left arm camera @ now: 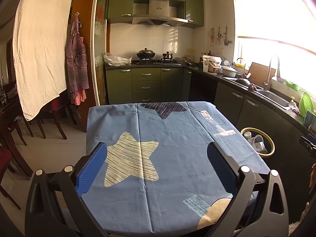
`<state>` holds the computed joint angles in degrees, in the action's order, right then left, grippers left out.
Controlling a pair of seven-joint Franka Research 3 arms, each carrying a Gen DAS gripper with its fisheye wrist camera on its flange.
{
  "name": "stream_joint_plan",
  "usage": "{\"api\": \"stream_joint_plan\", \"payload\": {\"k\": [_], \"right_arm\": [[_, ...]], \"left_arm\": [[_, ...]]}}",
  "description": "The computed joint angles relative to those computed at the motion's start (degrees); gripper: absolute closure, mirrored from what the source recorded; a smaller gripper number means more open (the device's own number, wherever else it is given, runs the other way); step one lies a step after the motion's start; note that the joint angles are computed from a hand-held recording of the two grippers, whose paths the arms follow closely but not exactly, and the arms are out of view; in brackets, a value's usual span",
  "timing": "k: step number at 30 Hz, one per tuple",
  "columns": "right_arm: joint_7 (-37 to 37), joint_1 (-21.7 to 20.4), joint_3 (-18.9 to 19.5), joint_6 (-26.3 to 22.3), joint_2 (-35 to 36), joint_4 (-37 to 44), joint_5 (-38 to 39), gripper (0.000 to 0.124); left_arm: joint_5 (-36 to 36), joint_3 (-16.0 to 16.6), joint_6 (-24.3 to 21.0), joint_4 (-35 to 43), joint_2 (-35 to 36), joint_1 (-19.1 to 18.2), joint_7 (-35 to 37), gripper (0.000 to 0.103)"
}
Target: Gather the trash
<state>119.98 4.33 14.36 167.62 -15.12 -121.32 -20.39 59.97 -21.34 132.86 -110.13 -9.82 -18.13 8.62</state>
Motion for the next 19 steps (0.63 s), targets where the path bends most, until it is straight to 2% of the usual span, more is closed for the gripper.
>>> {"api": "stream_joint_plan", "payload": {"k": [8,15,19], "right_arm": [[-0.07,0.18,-0.15,0.21,0.14,-0.11,0.15,0.025],[-1.13,1.07,-0.75,-0.03,1.48,0.73,1.07,0.025],[-5.83,4.33,-2.75,-1.65,5.67,4.84,4.16,0.025]], "left_arm": [[2.41,-0.37,-1.13,0.2,0.05,-0.15,-0.58,0.006],[-3.21,1.44,0.45,1.9,2.13,-0.16,2.86,0.006],[-6.3,2.94,1.59,3.97,5.5,0.37,6.35,0.006]]}}
